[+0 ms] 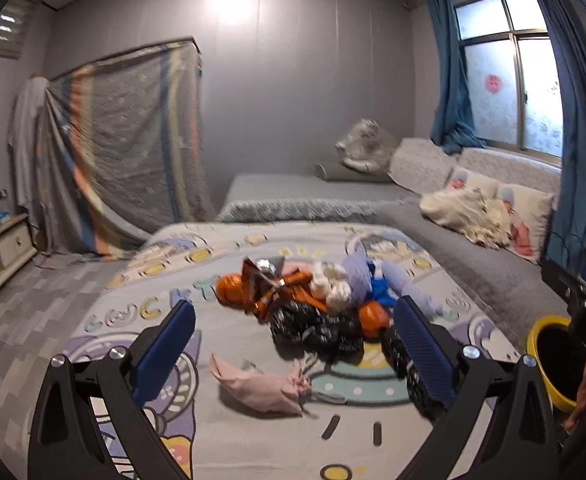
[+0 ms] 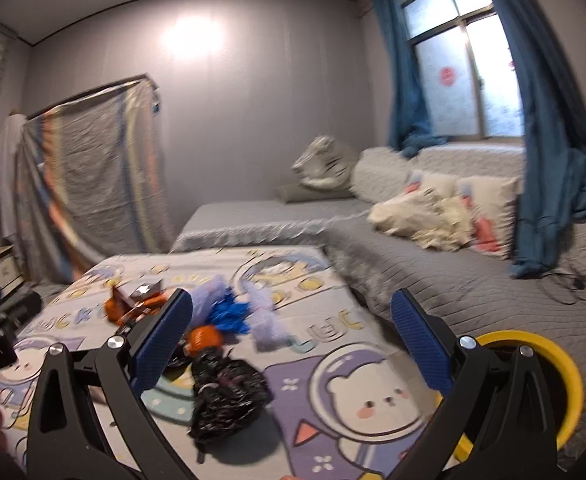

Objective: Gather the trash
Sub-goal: 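Grasp the black plastic bag with the right tool while the left tool grasps the pink cloth bag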

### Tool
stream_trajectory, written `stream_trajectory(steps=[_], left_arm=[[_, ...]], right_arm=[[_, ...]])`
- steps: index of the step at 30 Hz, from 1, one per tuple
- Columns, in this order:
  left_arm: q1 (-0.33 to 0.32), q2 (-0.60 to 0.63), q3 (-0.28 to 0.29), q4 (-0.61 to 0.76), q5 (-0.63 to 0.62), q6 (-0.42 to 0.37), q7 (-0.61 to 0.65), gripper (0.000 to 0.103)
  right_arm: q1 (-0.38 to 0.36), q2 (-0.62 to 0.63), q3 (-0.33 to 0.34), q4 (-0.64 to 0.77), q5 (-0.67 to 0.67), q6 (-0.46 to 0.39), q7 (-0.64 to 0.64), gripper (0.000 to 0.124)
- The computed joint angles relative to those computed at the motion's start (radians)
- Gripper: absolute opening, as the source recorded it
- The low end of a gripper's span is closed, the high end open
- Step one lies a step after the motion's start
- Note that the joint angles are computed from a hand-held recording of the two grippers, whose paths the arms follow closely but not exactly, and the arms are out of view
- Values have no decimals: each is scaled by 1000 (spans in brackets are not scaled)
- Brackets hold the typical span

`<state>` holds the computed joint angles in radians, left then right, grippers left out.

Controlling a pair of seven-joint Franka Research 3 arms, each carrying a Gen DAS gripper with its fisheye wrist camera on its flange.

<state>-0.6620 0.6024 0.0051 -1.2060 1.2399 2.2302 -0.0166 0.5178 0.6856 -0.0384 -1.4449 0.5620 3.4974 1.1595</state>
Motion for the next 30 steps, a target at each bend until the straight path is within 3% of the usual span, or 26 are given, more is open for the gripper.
stream_trajectory(steps=[3,7,11,14,16,20,22,27,30], left_arm=[[55,-39,-20,-91,-41,90,25,96],[94,-47,-39,-140,-87,113,115,96],[177,-63,-72,-209,-216,248,191,96],[210,-62,-71,-243,-275,336,224,96],[212,-46,-62,-235,-293,345,257,96],[249,-11,-77,-207,-394,407,370,96],[249,3,-71,-190,-433,413,408,96],[246,41,-56,-145,-512,406,457,96],[249,54,-51,-138,-551,420,460,96]], right_arm=[[-130,21,148,33,-130,-78,37,95],[-308,88,378,110,-311,-229,18,95],[-330,149,423,191,-328,-336,-62,95],[-304,169,393,229,-316,-390,-102,95],[-298,188,394,249,-308,-403,-143,95],[-249,238,329,352,-286,-524,-152,95],[-221,277,293,429,-277,-591,-146,95],[-165,337,223,535,-266,-633,-136,95],[-140,397,187,644,-283,-704,-107,95]])
